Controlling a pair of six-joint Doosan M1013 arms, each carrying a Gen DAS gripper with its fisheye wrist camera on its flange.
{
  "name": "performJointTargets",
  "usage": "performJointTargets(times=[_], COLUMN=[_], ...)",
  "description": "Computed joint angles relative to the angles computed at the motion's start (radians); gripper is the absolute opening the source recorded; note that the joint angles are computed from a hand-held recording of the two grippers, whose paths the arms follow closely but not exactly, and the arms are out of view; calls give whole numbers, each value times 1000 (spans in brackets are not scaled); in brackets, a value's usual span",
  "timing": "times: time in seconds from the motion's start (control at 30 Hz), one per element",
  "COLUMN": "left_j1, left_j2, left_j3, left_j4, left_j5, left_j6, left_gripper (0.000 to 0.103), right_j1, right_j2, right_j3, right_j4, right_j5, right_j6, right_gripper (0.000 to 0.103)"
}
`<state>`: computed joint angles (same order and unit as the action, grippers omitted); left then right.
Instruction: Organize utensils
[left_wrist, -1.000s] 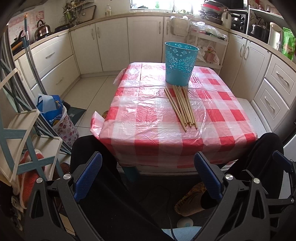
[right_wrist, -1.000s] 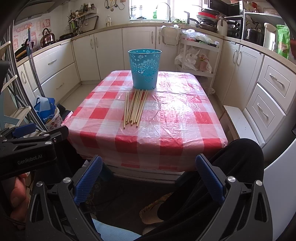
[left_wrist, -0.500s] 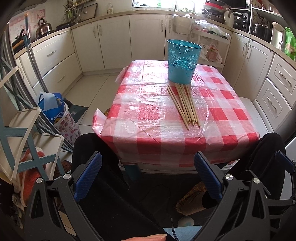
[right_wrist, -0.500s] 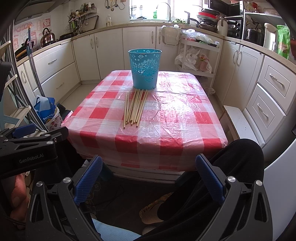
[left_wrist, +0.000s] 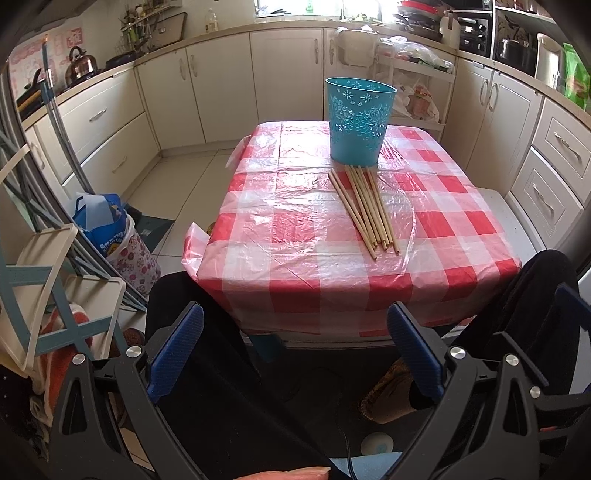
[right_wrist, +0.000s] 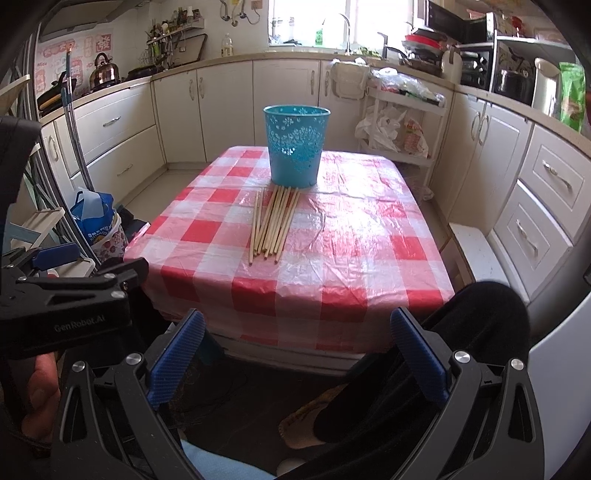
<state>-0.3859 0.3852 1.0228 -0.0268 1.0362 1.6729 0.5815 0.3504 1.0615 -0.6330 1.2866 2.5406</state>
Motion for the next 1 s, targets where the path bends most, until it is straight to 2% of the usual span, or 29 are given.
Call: performJointTargets(times=[0.17,0.27,0.57,0.67,0.73,0.8,1.0], left_j1=[-9,-9,4,9,9,12,14], left_j2=[29,56,169,190,204,226,285], left_j3=[-20,-45,-188,-213,-231,-264,-354], left_j4=[57,58,26,32,38,24,10], left_j5=[-38,-43,46,28,21,34,72], left_j6=[-21,-11,-39,-60,-68,-64,-60], left_gripper=[96,96,96,96,96,95,95], right_j1=[-30,-54,-131,-159,-173,-184,-226], right_j2=[1,17,61,81,99,120,175], right_j3=[27,21,-7,-29,-50,-75,-133], right_j4=[26,48,68,105,116,130,236], right_j5=[-110,-127,-161,-182,-187,-186,-186], right_j6=[-117,-167,-171,-185,-194,-214,-289], right_gripper=[97,97,97,97,93,77,48])
